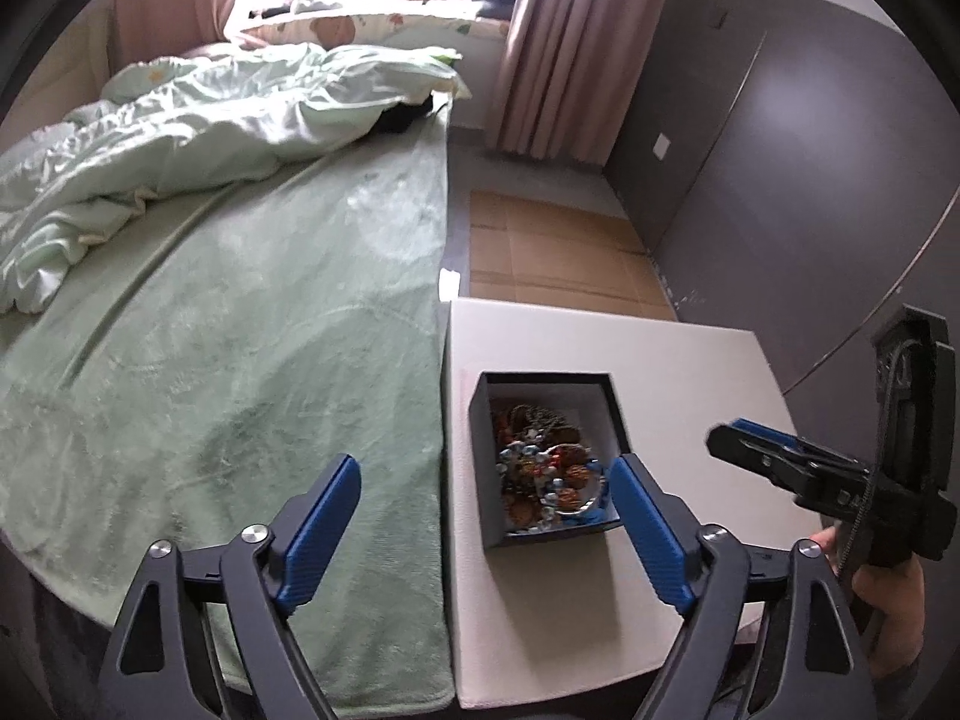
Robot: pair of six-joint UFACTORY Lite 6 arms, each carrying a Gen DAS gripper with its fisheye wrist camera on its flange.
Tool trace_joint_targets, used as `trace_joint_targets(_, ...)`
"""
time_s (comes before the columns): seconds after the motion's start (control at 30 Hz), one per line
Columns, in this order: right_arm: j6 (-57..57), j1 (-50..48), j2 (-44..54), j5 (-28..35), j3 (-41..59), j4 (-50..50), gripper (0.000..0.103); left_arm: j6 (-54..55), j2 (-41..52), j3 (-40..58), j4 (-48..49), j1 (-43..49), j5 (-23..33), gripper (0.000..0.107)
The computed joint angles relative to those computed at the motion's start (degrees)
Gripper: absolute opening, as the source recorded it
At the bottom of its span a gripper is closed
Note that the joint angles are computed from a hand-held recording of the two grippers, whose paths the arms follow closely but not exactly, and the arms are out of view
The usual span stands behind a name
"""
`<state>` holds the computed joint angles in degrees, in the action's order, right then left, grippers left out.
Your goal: Organize jewelry
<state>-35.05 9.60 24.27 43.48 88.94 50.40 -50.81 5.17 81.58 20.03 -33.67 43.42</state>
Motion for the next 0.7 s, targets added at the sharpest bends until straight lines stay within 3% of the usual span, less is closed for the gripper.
trace_joint_targets(0.13, 0.14, -2.71, -7.56, 0.74, -5.84, -0.98, 0.073, -3.86, -1.57, 0.99, 3.5, -4.01, 2.57, 0.089)
trace_joint_targets(0.23, 0.6, -4.77, -14.21, 2.1, -9.96, -2.32, 0.084, -8.23, -2.91, 2.35, 7.89, -8.62, 6.07, 0.09)
trace_joint_targets(0.33, 1.55, -6.43, -20.94, 2.49, -14.03, -3.74, 0.086, -12.4, -4.32, 3.34, 11.89, -13.17, 9.1, 0.095)
trace_joint_targets(0.47, 2.31, -9.28, -29.72, 4.94, -18.75, -6.0, 0.101, -18.73, -6.33, 4.29, 17.82, -21.05, 14.0, 0.099)
trace_joint_targets(0.7, 5.09, -13.53, -43.49, 9.67, -23.89, -11.05, 0.103, -28.4, -7.07, 7.33, 26.44, -34.82, 24.03, 0.102)
